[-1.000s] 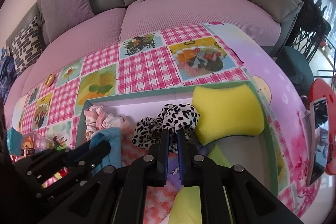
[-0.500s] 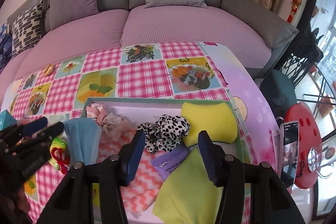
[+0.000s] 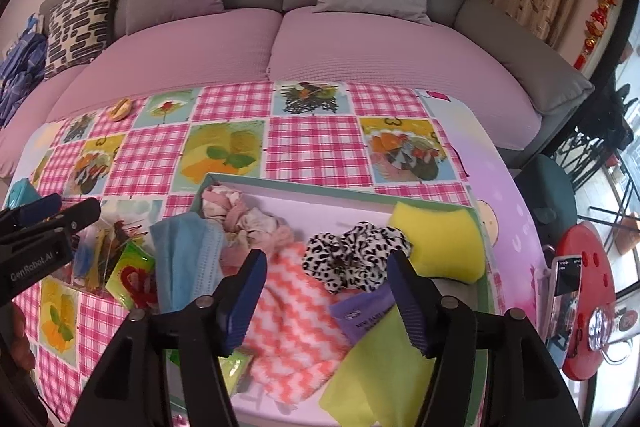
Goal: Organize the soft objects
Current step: 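Open both tools to drop the scrunchie and mask into the tray, then move the right tool to the red fluffy scrunchie beside the tray while the left tool hovers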
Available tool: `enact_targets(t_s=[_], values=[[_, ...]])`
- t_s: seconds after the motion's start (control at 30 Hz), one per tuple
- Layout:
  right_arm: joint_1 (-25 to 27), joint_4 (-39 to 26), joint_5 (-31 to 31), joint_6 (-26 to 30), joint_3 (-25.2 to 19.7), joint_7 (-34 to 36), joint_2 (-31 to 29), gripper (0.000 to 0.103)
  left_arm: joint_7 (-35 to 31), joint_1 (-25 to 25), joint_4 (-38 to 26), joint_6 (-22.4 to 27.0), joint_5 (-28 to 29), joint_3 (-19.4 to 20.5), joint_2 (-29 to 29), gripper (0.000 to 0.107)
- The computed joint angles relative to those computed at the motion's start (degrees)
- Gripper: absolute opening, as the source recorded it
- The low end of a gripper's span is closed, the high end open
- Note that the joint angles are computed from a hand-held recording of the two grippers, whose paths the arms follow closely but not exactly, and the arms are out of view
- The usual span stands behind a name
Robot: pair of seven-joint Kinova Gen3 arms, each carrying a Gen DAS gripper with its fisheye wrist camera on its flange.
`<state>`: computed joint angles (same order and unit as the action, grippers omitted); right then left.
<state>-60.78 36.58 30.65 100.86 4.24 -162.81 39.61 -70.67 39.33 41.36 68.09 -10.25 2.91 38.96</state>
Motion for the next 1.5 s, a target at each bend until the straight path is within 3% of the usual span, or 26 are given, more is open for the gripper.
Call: enact_targets(t_s=[0.1,0.17,0.27,0.4,0.63,0.83,0.9,0.97,1.1,1.2,1.3,1.43,1.5], values=[[0.0,-1.59,0.06,-0.48,-0.07,1.39,0.88,0.077,1.16,-0.01,1.12,-0.3,-0.73,-0.81,-0.46,0.075],[0.09,-3.42,-0.21,-0.56,-0.07,2.89,1.87,0.081,2.1,-0.23,2.43,-0.9,-1.19,-1.13,-1.11,0.086],[0.04,-5.5,-0.75,-1.31,0.25,4.79,3.02,0.083,3.9,-0.56,5.61,-2.71,-2.36,-1.68,-2.83,0.088],[-0.21,-9.51,-1.54,-2.32,0.91,7.43,5.16,0.101,6.4,-1.52,10.4,-4.99,-3.21,-1.68,-5.43,0.089],[-1.01,-20.42,-4.31,-1.79,2.41,12.56,10.9,0.101,9.53,-3.5,19.07,-9.23,-4.28,-0.78,-10.17,0.09],[-2.44,-19.06,-7.05,-7.24,2.53,10.76,11.34,0.101,9.77,-6.32,25.01,-12.31,-2.31,1.31,-13.88,0.09],[-2.22,-22.33,-8.1,-6.47,2.2,11.96,13.08,0.1,9.7,-7.0,26.24,-12.59,-2.03,1.67,-14.8,0.09],[-2.28,-24.03,-8.7,-6.29,2.88,12.39,14.13,0.096,9.54,-7.83,26.61,-12.14,-1.45,2.02,-15.1,0.09],[-1.53,-19.98,-10.19,-10.14,2.18,10.45,12.65,0.078,8.43,-9.79,26.98,-11.44,0.57,2.7,-14.99,0.09],[-0.8,-24.16,-11.24,-7.29,2.01,11.84,14.94,0.074,8.27,-10.78,27.13,-11.3,1.48,2.68,-14.82,0.09],[-0.14,-24.97,-12.51,-7.2,1.79,12.62,15.65,0.06,7.94,-11.3,27.36,-11.29,1.6,2.52,-15.08,0.09],[0.5,-27.23,-13.78,-6.1,1.84,13.53,17.09,0.055,6.84,-12.44,27.67,-11.4,2.03,2.55,-15.56,0.09],[0.74,-25.67,-14.32,-7.14,1.77,13.29,16.58,0.048,8.13,-12.78,28.62,-12.28,1.72,1.79,-16.52,0.09]])
